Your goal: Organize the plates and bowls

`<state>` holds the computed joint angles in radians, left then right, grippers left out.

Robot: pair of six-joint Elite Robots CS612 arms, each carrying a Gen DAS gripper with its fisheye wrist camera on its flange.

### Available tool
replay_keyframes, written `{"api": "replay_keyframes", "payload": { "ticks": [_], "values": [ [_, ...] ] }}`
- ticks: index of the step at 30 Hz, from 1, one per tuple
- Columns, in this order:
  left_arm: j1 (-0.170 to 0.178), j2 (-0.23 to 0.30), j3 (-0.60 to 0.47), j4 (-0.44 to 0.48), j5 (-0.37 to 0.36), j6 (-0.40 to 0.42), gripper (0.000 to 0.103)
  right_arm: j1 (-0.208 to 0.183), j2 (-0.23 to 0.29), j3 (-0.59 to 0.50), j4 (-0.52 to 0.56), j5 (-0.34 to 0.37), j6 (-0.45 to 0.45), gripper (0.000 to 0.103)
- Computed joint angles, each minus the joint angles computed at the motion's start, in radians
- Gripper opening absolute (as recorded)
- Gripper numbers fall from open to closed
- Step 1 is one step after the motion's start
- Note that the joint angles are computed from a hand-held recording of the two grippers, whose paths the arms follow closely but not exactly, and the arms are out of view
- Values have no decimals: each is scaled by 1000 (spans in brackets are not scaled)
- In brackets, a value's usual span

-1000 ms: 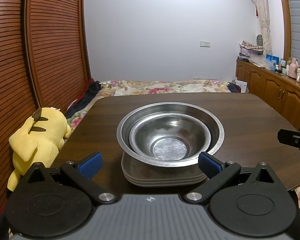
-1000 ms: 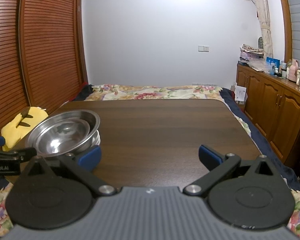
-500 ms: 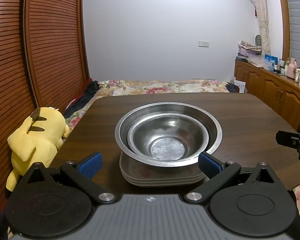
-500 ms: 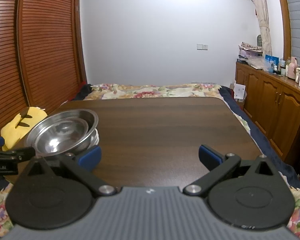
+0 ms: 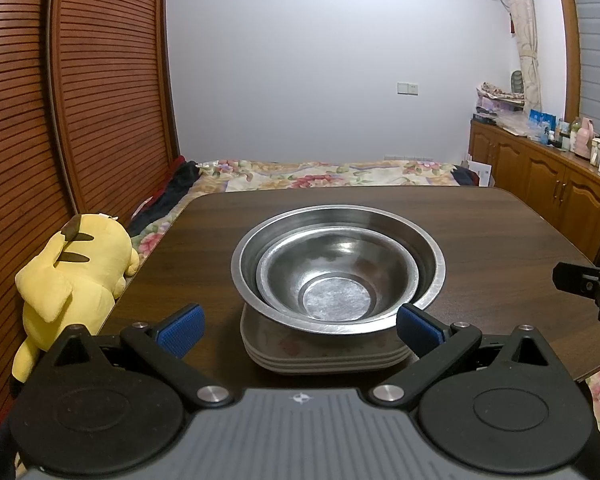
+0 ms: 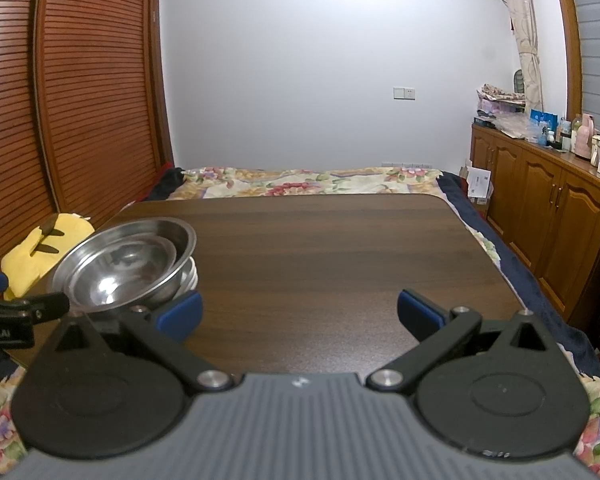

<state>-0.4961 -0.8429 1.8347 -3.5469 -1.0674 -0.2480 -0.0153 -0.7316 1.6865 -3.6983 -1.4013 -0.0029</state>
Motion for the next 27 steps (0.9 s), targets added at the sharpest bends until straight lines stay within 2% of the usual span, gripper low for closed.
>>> {"api": "replay_keyframes", "payload": {
  "ticks": [27],
  "values": [
    [1,-1,0,1,-1,0,103,-2,-4,4,9,11,4,103]
  ]
}}
